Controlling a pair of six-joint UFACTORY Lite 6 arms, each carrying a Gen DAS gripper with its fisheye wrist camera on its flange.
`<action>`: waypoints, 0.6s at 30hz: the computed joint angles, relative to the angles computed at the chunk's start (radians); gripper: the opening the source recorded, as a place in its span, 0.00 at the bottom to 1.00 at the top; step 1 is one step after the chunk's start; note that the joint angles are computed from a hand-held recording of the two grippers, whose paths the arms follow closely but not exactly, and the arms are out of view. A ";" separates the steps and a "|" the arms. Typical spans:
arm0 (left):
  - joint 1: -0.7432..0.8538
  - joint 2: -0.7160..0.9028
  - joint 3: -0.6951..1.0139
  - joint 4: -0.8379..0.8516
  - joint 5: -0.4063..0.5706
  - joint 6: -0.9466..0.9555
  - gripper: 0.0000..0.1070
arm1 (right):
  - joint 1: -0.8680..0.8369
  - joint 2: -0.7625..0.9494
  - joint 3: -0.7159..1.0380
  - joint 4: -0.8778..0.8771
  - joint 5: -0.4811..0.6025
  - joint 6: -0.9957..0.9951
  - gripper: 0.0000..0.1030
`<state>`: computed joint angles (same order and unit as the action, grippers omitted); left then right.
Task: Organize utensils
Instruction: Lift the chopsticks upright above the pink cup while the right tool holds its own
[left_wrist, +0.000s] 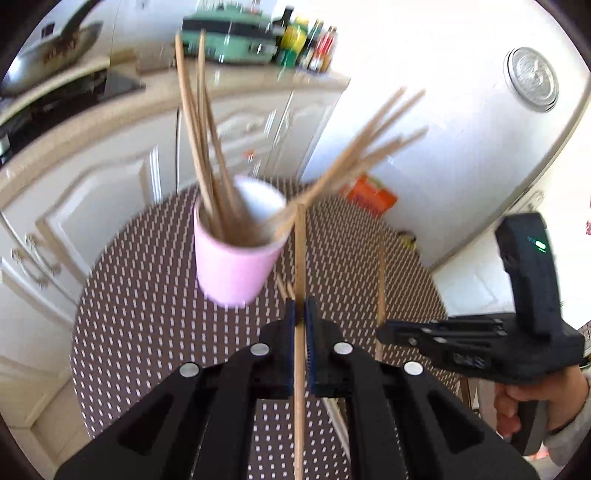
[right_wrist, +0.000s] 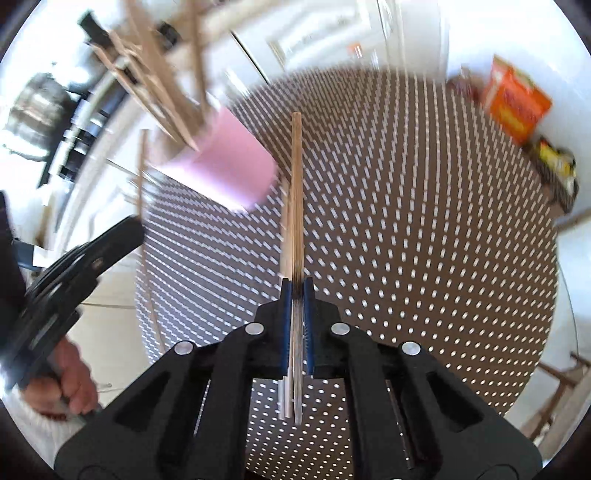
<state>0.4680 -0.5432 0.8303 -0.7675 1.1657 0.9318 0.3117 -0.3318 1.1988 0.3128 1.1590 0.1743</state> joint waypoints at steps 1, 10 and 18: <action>0.034 0.005 0.023 -0.035 0.021 0.032 0.05 | 0.006 -0.013 0.023 0.006 0.001 0.010 0.06; 0.003 0.074 0.251 -0.149 0.009 -0.048 0.05 | 0.024 0.013 0.358 -0.022 0.035 0.042 0.06; -0.059 0.194 0.449 -0.216 -0.117 -0.110 0.05 | 0.100 0.309 0.855 -0.093 0.052 0.026 0.06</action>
